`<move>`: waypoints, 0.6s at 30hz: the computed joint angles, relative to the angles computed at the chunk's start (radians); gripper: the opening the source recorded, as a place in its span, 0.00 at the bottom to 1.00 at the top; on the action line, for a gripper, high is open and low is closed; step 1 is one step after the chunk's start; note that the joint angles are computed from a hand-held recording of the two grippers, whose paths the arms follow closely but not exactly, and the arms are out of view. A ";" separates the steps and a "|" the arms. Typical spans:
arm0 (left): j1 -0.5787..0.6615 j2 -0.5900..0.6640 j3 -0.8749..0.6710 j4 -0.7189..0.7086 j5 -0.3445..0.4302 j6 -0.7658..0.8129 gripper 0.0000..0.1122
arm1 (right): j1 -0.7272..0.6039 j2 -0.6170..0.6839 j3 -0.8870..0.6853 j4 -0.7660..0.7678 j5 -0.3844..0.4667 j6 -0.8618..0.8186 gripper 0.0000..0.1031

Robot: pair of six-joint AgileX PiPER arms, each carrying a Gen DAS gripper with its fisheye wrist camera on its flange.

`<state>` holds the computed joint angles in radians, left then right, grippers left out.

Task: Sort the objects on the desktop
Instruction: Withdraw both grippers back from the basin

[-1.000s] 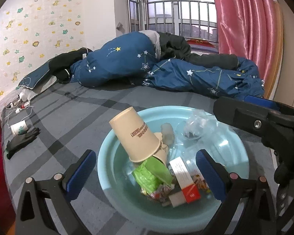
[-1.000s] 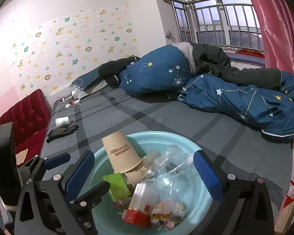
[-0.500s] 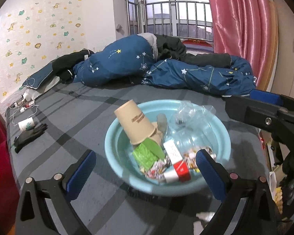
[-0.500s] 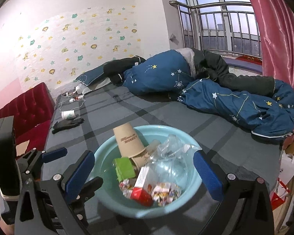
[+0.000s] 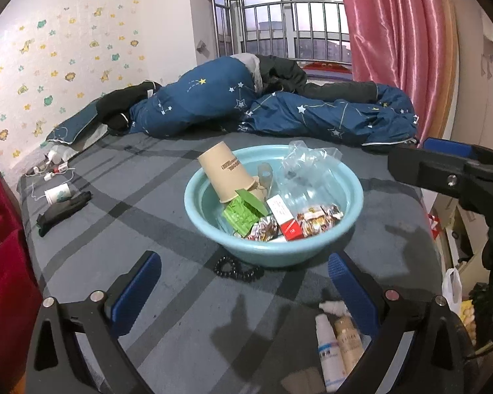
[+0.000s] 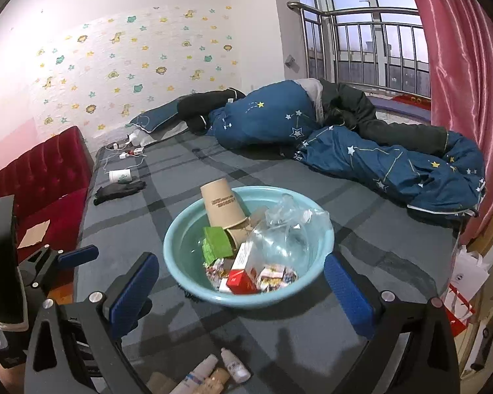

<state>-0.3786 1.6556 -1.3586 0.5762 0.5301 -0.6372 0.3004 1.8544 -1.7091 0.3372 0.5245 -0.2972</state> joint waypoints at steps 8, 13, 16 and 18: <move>-0.051 -0.060 0.083 0.075 0.018 -0.104 0.92 | 0.017 -0.086 0.163 0.007 -0.063 -0.024 1.00; -0.080 -0.078 0.120 0.152 0.036 -0.209 0.92 | 0.017 -0.102 0.219 0.031 -0.077 -0.038 1.00; -0.087 -0.085 0.140 0.170 0.044 -0.249 0.92 | 0.014 -0.109 0.248 0.044 -0.089 -0.049 1.00; -0.087 -0.087 0.152 0.163 0.038 -0.260 0.92 | 0.014 -0.113 0.268 0.043 -0.097 -0.051 1.00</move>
<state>-0.4653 1.5685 -1.2062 0.7397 0.5684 -0.8971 0.3147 1.7415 -1.4412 0.3798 0.4274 -0.3478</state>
